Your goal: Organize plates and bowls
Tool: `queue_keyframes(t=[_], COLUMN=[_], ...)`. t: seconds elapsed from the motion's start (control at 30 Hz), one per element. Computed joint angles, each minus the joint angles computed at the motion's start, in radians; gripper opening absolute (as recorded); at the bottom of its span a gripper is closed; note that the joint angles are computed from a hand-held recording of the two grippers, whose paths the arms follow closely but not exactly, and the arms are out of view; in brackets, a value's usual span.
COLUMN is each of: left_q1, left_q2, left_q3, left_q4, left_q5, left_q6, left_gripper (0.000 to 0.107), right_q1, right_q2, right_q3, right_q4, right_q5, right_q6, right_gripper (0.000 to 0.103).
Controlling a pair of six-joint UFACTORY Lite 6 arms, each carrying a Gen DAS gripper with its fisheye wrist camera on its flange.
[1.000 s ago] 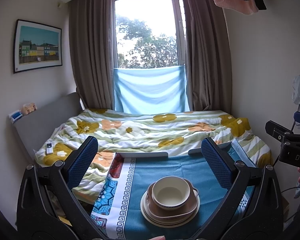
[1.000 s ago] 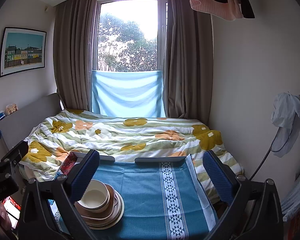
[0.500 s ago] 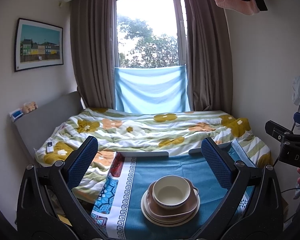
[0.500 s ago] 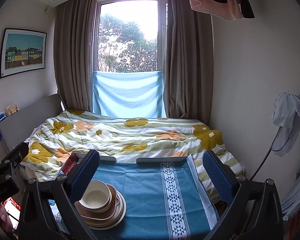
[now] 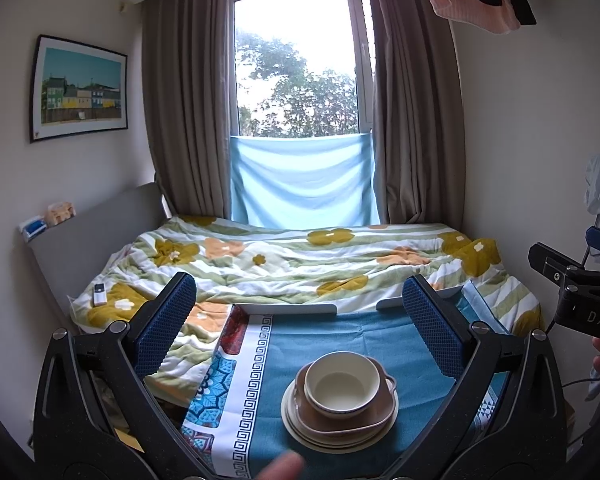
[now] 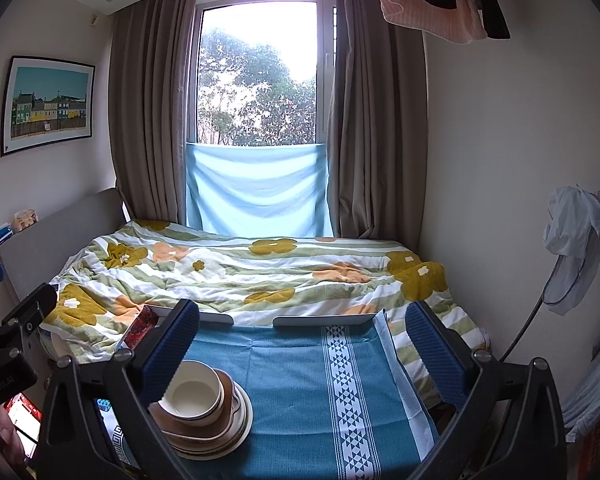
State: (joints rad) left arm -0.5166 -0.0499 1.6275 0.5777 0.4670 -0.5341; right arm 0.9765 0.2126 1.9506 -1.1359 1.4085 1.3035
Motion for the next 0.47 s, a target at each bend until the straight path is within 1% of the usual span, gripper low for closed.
queue_keyframes(t=[0.1, 0.27, 0.47], left_q1=[-0.017, -0.043, -0.042], left_q2=[-0.004, -0.005, -0.013], left_q3=[-0.003, -0.003, -0.009], left_q4=[0.064, 0.156, 0.150], left_q5=[0.012, 0.034, 0.026], left_q6=[-0.059, -0.137, -0.132], left_gripper=[0.103, 0.103, 0.103], right_q1=[0.006, 0.014, 0.015], right_q2=[0.041, 0.064, 0.068], right_q3=[0.067, 0.106, 0.111], right_q4=[-0.001, -0.005, -0.005], right_q5=[0.014, 0.025, 0.025], right_q6=[-0.022, -0.033, -0.033], right_gripper=[0.102, 0.102, 0.102])
